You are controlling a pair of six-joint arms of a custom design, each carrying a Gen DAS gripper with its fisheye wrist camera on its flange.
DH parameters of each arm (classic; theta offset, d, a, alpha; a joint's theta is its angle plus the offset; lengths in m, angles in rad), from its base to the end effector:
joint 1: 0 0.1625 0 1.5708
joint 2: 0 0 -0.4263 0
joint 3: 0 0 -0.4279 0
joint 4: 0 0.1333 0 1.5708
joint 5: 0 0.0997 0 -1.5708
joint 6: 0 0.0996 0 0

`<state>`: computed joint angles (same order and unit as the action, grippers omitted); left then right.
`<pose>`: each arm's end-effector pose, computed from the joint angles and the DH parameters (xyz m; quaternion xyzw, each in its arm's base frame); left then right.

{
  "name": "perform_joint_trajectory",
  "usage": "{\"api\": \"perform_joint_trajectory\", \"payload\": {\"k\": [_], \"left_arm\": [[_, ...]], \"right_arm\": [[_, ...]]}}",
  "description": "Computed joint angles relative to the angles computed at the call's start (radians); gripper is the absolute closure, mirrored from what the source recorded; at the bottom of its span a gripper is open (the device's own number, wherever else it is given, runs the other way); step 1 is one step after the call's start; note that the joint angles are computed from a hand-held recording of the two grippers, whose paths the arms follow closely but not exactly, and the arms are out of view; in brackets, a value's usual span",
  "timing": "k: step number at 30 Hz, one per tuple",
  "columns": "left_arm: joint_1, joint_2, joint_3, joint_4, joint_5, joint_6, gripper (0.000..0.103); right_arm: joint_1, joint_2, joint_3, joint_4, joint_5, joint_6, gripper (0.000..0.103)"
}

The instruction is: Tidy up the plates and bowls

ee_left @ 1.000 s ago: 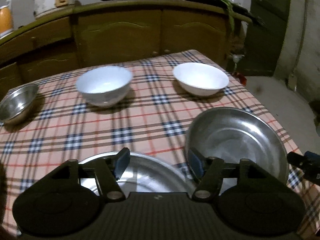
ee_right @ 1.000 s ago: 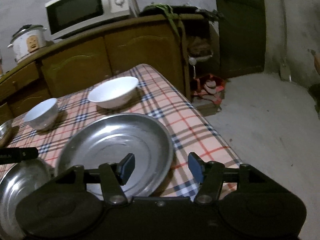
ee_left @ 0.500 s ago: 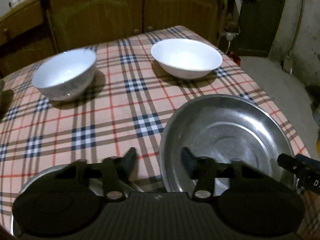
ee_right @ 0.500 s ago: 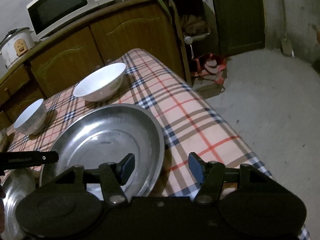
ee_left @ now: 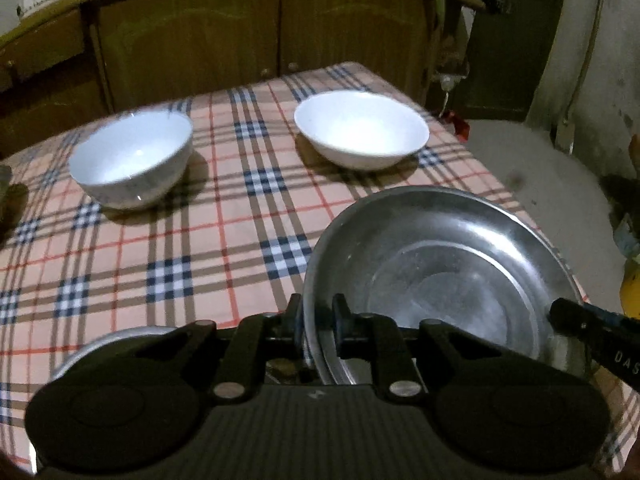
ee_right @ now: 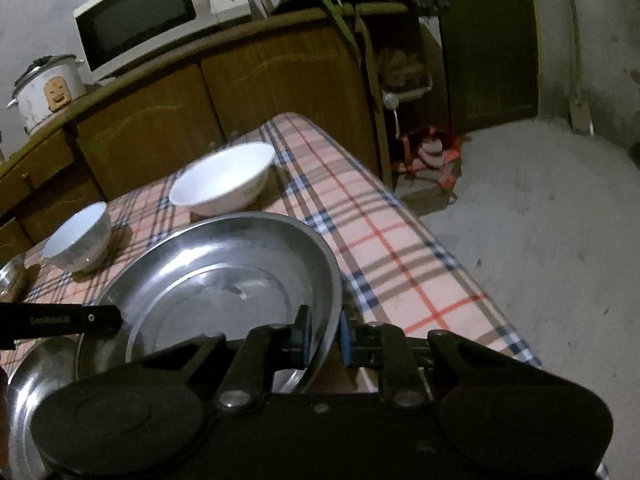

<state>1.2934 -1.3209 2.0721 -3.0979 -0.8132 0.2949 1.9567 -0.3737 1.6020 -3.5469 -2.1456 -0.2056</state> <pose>0.0461 -0.5746 0.3017 0.1086 0.8646 -0.3485 0.3454 0.3257 -0.5914 -0.0784 0.1612 -0.8841 0.3726 0.2313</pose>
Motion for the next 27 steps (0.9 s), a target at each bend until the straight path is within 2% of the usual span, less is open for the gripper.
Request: {"api": "perform_joint_trajectory", "payload": {"k": [16, 27], "left_arm": [[-0.086, -0.169, 0.138, -0.057, 0.095, 0.012, 0.086], [-0.106, -0.268, 0.204, -0.088, 0.156, 0.018, 0.085]], "right_arm": [[0.089, -0.046, 0.059, -0.058, 0.026, -0.027, 0.083], [0.141, -0.035, 0.055, -0.043, 0.045, -0.042, 0.083]]}}
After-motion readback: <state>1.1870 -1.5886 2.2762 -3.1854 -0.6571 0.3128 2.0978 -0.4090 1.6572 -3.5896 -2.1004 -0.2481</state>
